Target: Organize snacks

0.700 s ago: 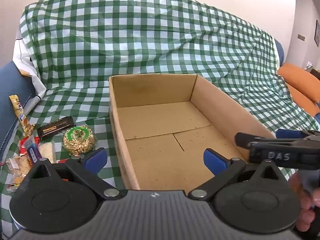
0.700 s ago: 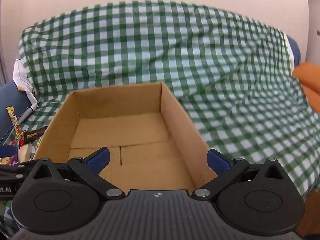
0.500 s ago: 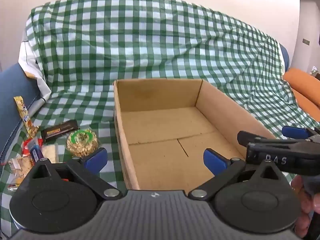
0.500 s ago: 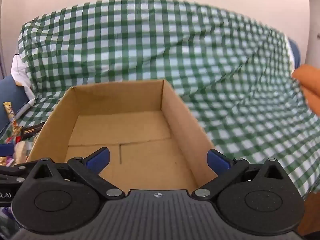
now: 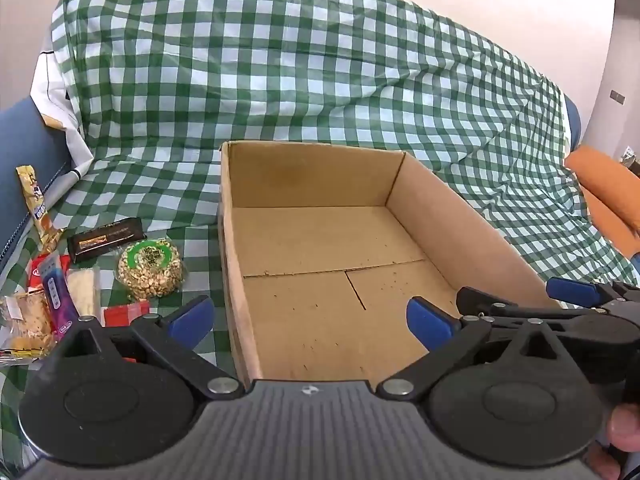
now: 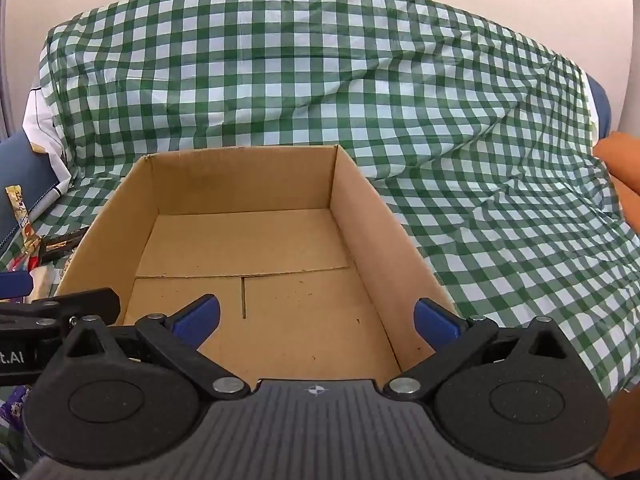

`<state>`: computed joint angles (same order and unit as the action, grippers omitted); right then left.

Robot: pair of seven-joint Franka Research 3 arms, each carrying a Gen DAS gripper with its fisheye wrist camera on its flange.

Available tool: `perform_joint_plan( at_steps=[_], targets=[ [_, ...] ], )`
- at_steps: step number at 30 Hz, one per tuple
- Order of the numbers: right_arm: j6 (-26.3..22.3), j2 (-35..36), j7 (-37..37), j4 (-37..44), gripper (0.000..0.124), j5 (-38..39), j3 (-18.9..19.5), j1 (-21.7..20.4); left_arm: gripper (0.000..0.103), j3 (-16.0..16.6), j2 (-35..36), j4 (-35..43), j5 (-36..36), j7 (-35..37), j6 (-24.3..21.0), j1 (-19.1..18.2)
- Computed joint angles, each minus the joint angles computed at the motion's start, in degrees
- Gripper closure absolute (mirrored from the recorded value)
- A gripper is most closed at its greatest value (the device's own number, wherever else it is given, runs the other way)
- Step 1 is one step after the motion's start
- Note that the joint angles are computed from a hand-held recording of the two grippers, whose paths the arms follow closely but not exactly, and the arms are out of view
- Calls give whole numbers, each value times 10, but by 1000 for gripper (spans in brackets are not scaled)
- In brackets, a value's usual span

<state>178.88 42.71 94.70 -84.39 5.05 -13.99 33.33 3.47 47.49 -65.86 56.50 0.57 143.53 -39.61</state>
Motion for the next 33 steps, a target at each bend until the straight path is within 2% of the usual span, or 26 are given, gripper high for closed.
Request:
perform_joint_plan(
  at_steps=[3,10,20,28,33],
  targets=[
    [0,-3,-10,-4,22,1,13,-11,1,-1,4,5,-1,8,-2,-1],
    [3,2,13,-4,22,7,-14,14,1,1,0,-3,5,9,-1,-6],
    [10,0,-2,-7,28,7,3,2,1,-4,4,4,-4,17,-2,-1],
    [17,1,-23,-6,39,15,24,-13,1,-1,8,9,-9,21,-3,-3],
    [25,2,-34,-7,40,23,22,-11,1,0,9,10,-9,20,-2,-4]
  ],
)
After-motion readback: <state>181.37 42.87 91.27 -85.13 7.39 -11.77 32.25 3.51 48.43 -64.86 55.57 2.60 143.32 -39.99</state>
